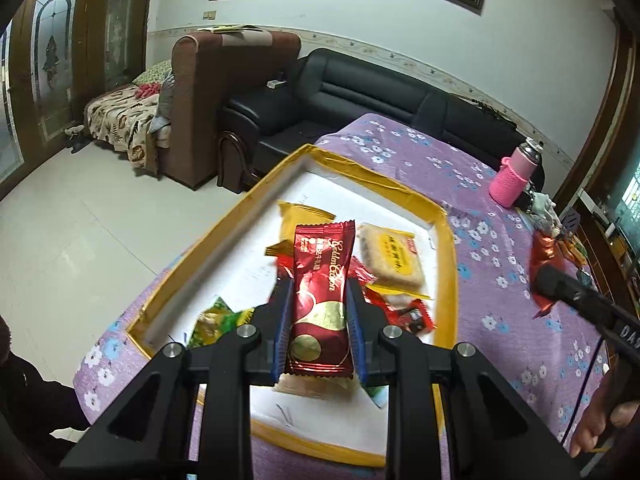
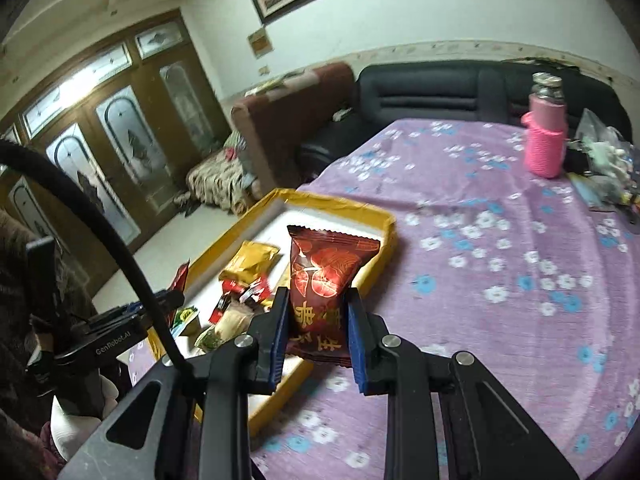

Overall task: Organize snacks
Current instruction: 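Carry both candies over the white tray and open both tools to drop them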

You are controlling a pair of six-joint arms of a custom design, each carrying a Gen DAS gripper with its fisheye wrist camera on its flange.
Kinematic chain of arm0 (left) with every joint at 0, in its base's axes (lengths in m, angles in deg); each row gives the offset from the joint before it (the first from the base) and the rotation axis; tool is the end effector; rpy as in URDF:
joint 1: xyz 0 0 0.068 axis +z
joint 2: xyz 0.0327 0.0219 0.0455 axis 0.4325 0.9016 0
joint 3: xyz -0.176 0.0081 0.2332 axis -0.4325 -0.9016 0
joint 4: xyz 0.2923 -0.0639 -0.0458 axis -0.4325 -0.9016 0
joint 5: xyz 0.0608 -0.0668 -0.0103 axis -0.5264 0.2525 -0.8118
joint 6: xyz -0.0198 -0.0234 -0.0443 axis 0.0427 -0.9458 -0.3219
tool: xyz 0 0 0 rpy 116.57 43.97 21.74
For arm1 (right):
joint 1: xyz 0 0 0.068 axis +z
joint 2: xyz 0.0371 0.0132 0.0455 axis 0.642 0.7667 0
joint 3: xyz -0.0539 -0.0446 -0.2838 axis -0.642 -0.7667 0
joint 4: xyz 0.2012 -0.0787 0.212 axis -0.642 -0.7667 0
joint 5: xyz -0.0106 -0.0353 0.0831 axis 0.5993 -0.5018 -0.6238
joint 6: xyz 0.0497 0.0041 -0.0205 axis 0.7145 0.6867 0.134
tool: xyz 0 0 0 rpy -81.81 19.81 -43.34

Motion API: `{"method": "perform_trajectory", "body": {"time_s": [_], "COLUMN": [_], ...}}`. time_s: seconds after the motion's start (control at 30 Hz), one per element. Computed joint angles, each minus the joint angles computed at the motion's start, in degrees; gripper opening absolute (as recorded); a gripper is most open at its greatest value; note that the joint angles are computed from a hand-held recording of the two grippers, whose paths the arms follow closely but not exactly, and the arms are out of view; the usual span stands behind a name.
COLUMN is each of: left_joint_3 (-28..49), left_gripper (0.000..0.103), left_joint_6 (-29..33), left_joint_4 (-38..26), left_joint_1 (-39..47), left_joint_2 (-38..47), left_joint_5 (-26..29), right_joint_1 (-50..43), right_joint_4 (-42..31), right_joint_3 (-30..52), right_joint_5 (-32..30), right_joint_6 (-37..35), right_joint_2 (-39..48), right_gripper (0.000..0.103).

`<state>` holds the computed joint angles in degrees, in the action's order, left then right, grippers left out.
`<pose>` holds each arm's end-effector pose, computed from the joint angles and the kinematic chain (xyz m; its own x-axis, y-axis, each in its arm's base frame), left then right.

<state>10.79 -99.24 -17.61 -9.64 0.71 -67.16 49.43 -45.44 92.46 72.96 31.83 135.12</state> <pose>0.1954 -0.1303 0.2800 -0.7020 -0.0208 -0.7119 0.1731 0.9646 -0.1988 0.2070 0.0392 0.2753 -0.6328 0.1175 -0.7654 -0.1249 0.9600 0.2506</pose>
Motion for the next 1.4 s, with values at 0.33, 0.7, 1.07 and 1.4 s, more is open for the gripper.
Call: {"method": "perform_trajectory", "body": {"time_s": [0.33,0.7,1.07,1.4], "left_joint_3": [-0.25,0.53,0.72,0.81], "left_gripper": [0.028,0.028,0.028,0.054], "left_joint_6": [3.36,5.53,5.41,4.87], "left_joint_4": [2.43,4.01,4.53,3.70], "left_joint_1": [2.86,5.36,6.07,5.64], "left_joint_2": [3.73,7.29,8.81,7.92], "left_joint_5": [-0.87,-0.33,0.18,-1.17], "right_joint_1": [10.10,10.32,10.53,9.39], "right_joint_4": [5.40,7.91,8.49,10.48], "right_joint_3": [6.49,11.88,13.59,14.04], "right_joint_5": [6.52,8.14,9.12,7.63], "right_joint_6": [1.27,1.86,1.93,2.33], "right_joint_2": [19.58,30.52,33.64,34.20], "right_gripper": [0.025,0.025,0.025,0.033]}}
